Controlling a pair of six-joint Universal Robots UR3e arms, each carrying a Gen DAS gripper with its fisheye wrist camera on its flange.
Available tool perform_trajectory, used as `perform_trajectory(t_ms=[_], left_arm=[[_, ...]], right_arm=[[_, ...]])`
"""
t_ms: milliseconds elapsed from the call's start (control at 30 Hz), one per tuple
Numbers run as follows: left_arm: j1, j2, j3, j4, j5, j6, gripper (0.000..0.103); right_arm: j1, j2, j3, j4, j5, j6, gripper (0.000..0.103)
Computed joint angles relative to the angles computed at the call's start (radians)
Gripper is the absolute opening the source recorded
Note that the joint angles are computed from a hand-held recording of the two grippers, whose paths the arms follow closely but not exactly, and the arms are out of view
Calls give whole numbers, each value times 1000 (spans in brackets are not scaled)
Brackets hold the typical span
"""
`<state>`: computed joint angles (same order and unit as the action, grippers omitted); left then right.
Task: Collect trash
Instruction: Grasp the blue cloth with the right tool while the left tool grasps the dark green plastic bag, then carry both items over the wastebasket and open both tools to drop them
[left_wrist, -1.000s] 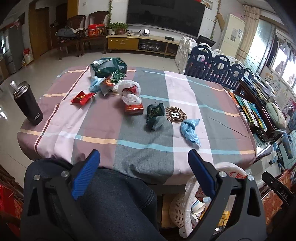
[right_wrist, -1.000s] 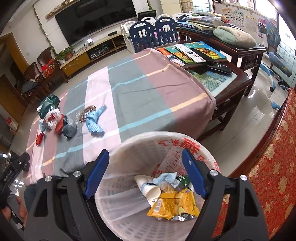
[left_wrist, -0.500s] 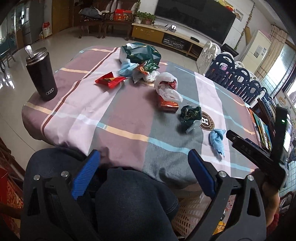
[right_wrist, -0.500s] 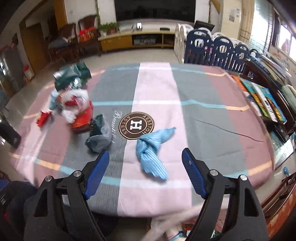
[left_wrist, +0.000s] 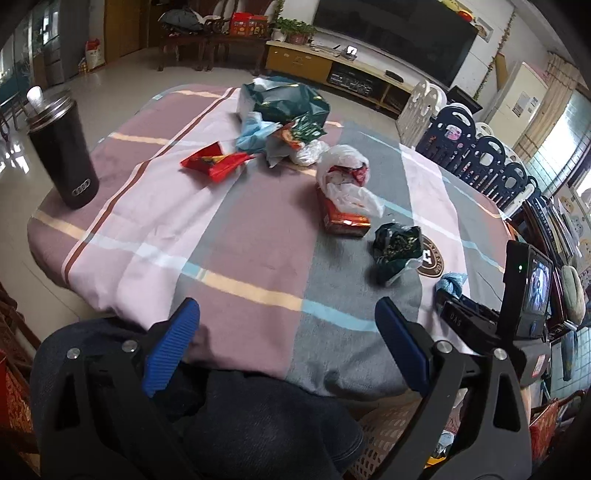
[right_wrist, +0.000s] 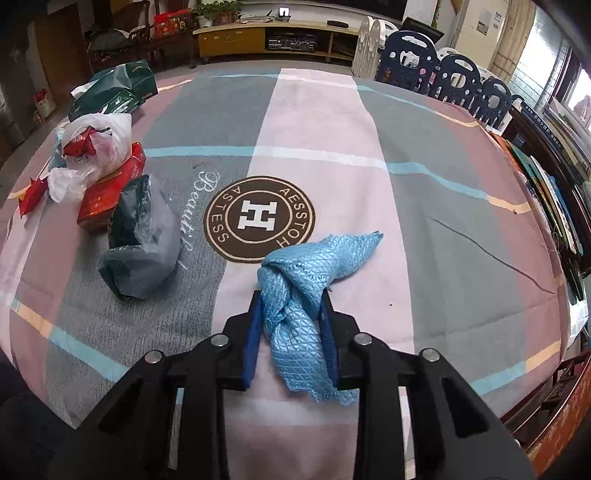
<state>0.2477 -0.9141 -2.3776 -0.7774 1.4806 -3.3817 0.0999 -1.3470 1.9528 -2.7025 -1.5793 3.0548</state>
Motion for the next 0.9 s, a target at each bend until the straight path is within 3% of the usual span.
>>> perform_trajectory(t_ms=[167, 267, 433, 500, 533, 567, 600, 667, 767, 900], left_arm=[[-126, -359, 169, 176, -70, -19, 92], [-198, -600, 331, 201, -128, -1, 92], [-355, -915, 622, 163, 20, -13, 92], [-366, -979, 679, 148, 29, -12, 92], [-368, -1004, 700, 144, 21, -13, 91], [-361, -1013, 698, 148, 4, -9, 81], [-359, -1019, 693, 153, -2, -9, 61], [-372, -1011, 663, 190, 41, -2, 45], [-328, -919, 532, 259, -40, 0, 38], [-307, -728, 341, 329, -14, -45, 37]], right_arm=[[-119, -260, 182, 23, 134, -40, 28], [-272, -498, 291, 165, 255, -97, 28], [-558, -860, 375, 516, 407, -279, 28], [-677, -983, 372, 682, 453, -371, 28], [-714, -1016, 369, 729, 463, -399, 28], [-759, -1059, 364, 785, 475, -434, 28], [-788, -1081, 363, 815, 483, -456, 28], [-837, -1116, 354, 884, 504, -493, 28], [-818, -1116, 357, 868, 495, -467, 28], [-770, -1140, 338, 881, 500, -442, 28]])
